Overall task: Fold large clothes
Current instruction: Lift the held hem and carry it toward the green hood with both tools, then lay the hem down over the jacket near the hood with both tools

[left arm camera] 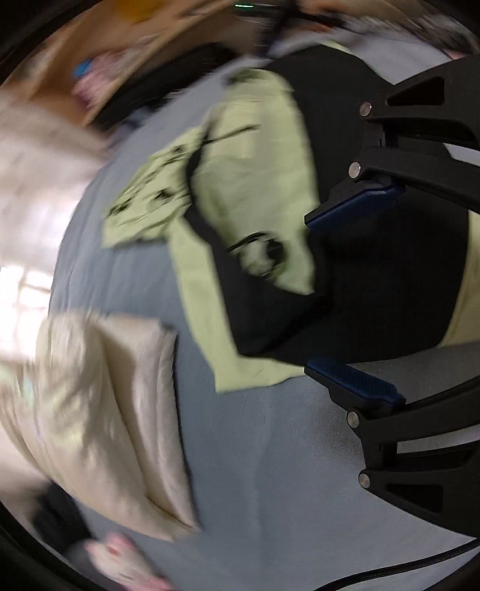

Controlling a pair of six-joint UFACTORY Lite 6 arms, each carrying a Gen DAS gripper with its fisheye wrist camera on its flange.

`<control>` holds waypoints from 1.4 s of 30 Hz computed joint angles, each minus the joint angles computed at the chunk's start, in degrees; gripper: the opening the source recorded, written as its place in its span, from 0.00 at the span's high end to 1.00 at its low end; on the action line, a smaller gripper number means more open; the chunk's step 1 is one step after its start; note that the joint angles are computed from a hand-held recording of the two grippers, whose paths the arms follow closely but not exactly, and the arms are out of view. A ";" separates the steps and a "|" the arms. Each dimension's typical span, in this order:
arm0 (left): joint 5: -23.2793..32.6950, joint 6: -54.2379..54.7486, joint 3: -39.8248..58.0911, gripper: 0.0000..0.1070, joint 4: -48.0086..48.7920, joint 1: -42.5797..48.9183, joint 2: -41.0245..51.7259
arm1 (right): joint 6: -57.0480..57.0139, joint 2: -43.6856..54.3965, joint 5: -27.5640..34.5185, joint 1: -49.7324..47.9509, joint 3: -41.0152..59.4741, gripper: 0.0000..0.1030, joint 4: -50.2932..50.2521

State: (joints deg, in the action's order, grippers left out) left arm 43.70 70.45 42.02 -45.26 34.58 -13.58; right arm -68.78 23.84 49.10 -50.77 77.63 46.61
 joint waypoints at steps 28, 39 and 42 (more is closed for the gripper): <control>-20.39 -25.37 24.64 0.46 5.74 -17.35 31.09 | 17.42 24.67 6.45 11.07 29.18 0.34 -2.35; -31.25 -27.96 14.54 0.98 5.44 -18.72 22.17 | 11.04 20.44 1.41 10.78 21.25 0.87 2.05; -34.96 -31.68 9.58 0.98 7.08 -18.85 15.85 | 3.51 13.59 -1.13 11.39 14.10 0.95 7.08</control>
State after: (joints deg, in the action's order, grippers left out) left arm 8.74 38.76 51.60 -38.18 15.73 2.27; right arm -65.27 37.43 47.97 -39.38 91.74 53.69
